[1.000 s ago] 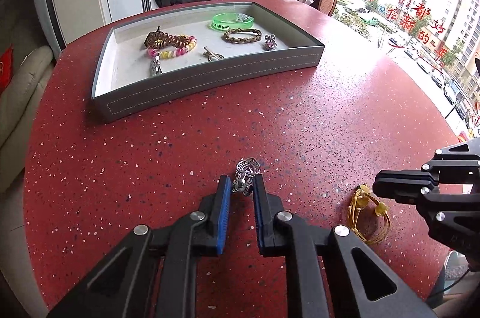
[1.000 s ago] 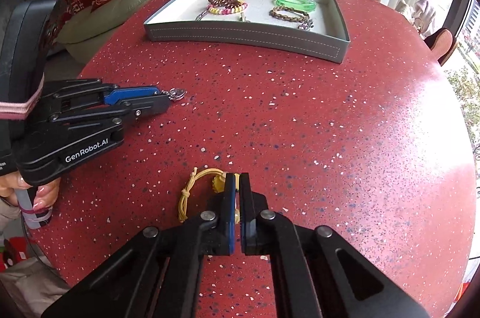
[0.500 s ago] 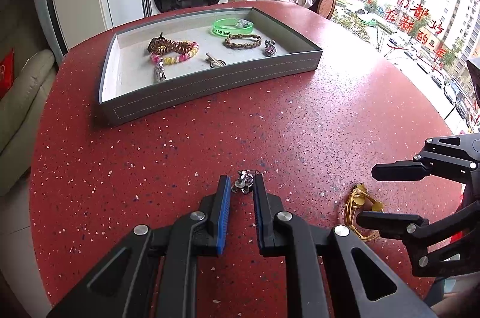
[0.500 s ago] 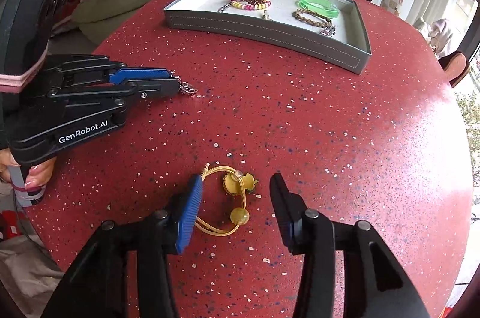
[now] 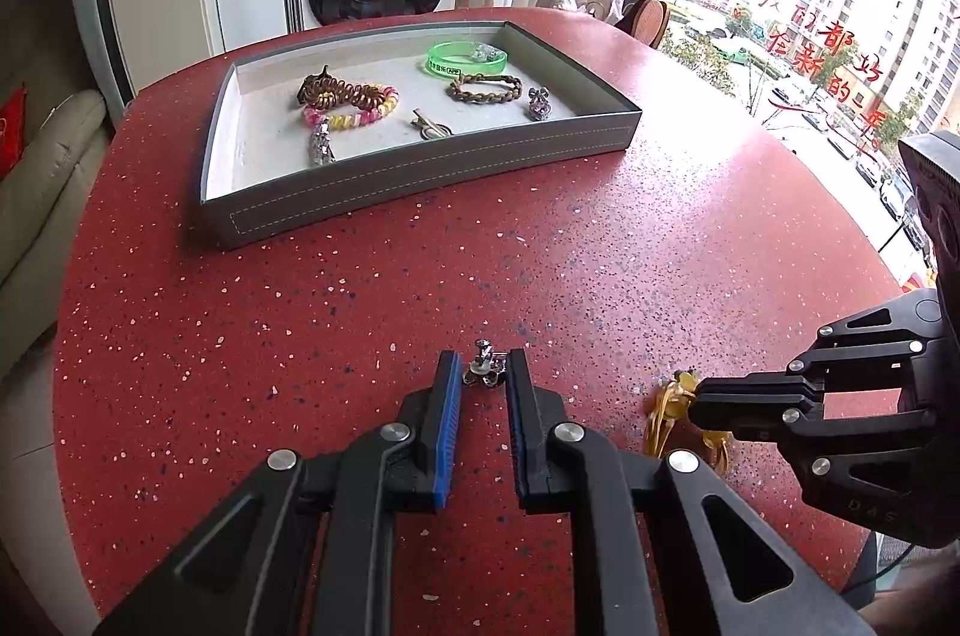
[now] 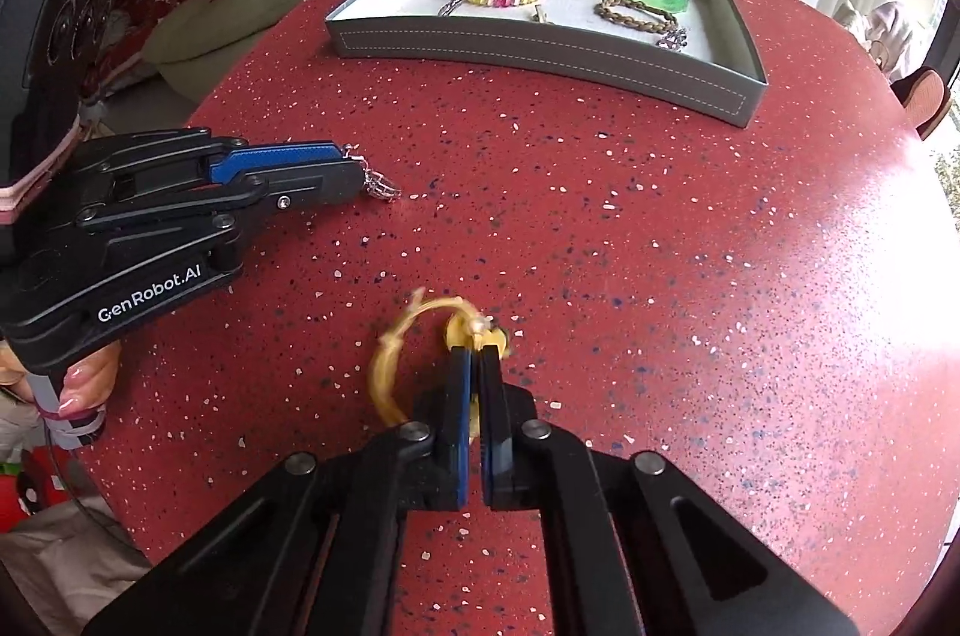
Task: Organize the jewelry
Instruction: 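Carry the heart pendant left and yellow hair tie right into the tray, open both grippers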
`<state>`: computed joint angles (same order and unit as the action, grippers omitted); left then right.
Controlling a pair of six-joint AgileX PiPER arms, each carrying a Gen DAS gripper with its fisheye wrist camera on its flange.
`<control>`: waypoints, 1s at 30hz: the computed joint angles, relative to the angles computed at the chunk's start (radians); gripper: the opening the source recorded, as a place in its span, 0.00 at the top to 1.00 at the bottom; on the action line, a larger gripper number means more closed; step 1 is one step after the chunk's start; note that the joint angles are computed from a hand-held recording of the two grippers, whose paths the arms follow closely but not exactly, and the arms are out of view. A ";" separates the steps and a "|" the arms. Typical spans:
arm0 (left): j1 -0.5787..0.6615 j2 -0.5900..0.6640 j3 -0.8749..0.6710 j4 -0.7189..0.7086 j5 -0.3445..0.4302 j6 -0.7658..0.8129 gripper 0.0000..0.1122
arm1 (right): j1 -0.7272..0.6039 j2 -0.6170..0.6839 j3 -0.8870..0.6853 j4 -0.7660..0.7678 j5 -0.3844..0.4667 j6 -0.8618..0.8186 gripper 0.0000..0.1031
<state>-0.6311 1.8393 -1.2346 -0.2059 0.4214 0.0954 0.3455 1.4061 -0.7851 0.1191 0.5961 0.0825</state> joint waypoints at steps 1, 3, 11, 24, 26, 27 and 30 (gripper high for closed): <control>0.001 -0.001 -0.001 -0.001 0.000 0.000 0.70 | -0.006 -0.006 -0.001 0.003 -0.001 0.001 0.98; 0.003 -0.006 -0.001 -0.008 0.002 0.005 0.70 | -0.024 -0.020 -0.005 0.020 0.008 -0.019 0.98; 0.004 -0.032 0.002 0.004 0.002 -0.004 0.70 | -0.045 -0.044 -0.026 0.023 0.021 -0.020 0.98; 0.007 -0.041 0.005 0.007 0.001 -0.007 0.70 | -0.043 0.043 -0.054 0.015 0.034 -0.067 0.96; 0.010 -0.044 0.009 0.001 0.000 -0.001 0.70 | -0.036 0.046 -0.055 0.011 0.026 -0.065 0.91; 0.010 -0.043 0.009 0.001 0.000 -0.001 0.70 | -0.034 0.047 -0.058 0.008 0.026 -0.063 0.81; 0.013 -0.044 0.011 -0.002 0.001 0.001 0.70 | -0.007 0.048 -0.060 -0.072 0.020 0.009 0.50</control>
<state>-0.6183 1.7950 -1.2239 -0.2077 0.4221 0.0966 0.3385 1.4541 -0.8450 0.0467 0.6165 0.0919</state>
